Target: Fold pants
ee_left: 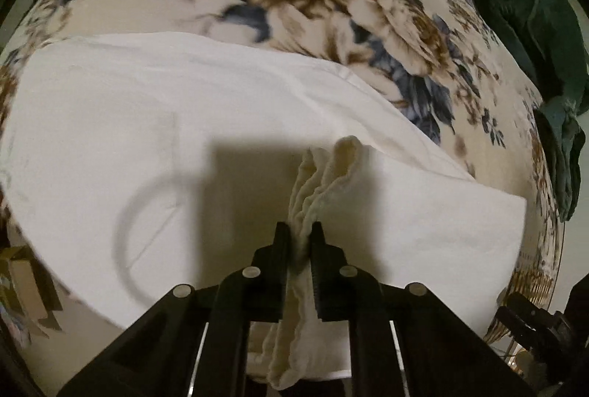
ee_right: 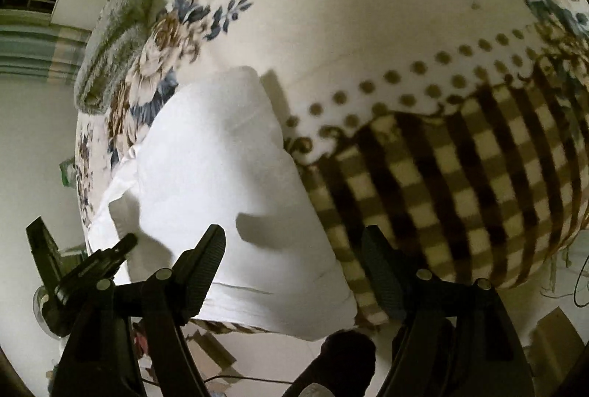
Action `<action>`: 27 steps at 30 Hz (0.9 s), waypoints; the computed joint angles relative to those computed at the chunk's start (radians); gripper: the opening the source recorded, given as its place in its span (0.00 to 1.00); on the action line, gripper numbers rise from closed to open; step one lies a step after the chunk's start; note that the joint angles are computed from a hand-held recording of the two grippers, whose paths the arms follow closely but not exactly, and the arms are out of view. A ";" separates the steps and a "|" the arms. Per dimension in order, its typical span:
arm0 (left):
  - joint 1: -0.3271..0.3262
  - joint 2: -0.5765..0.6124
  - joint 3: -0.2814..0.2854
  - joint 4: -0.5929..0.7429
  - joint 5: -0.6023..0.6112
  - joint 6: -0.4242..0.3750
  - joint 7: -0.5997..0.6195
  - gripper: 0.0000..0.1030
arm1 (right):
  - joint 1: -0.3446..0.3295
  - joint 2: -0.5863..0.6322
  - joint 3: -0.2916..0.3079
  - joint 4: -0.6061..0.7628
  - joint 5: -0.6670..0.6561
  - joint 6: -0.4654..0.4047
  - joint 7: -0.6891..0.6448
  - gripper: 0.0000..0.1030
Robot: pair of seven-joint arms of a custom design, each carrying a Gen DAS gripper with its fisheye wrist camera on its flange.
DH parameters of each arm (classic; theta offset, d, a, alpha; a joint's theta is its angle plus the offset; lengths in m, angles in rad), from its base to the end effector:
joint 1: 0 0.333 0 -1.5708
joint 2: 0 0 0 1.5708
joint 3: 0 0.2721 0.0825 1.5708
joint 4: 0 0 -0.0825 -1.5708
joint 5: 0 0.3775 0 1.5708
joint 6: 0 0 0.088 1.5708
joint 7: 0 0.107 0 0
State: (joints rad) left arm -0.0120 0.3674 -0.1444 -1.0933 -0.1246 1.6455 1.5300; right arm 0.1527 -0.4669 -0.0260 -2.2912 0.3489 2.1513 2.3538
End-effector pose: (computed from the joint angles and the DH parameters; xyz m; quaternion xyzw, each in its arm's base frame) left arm 0.6393 -0.0935 0.5951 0.6640 -0.7366 0.1283 0.0079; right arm 0.4503 0.0706 0.5277 -0.3659 0.9020 0.1039 0.2044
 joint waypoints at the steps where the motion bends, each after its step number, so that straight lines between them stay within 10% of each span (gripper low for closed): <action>1: 0.005 -0.002 0.004 -0.002 -0.001 -0.001 -0.003 0.08 | 0.004 0.004 -0.002 0.003 0.004 -0.004 -0.007 0.76; 20: 0.080 0.059 -0.006 0.039 -0.080 0.022 0.029 0.13 | 0.036 0.202 0.036 0.203 -0.006 -0.124 -0.028 0.76; 23: 0.091 -0.018 0.007 -0.044 -0.091 0.076 0.019 0.36 | 0.040 0.238 0.059 0.272 -0.079 -0.171 0.018 0.79; 26: 0.120 -0.110 0.033 -0.149 -0.121 0.140 -0.010 0.90 | 0.051 0.277 0.080 0.347 -0.160 -0.223 0.051 0.79; 27: 0.126 -0.135 0.044 -0.177 -0.116 0.158 -0.025 0.94 | 0.055 0.284 0.082 0.363 -0.173 -0.230 0.053 0.79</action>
State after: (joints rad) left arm 0.1145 0.2326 -0.1003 -1.2708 -0.2405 1.8038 1.5054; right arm 0.2077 -0.1829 0.0563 -1.9286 0.1756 1.9217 2.4069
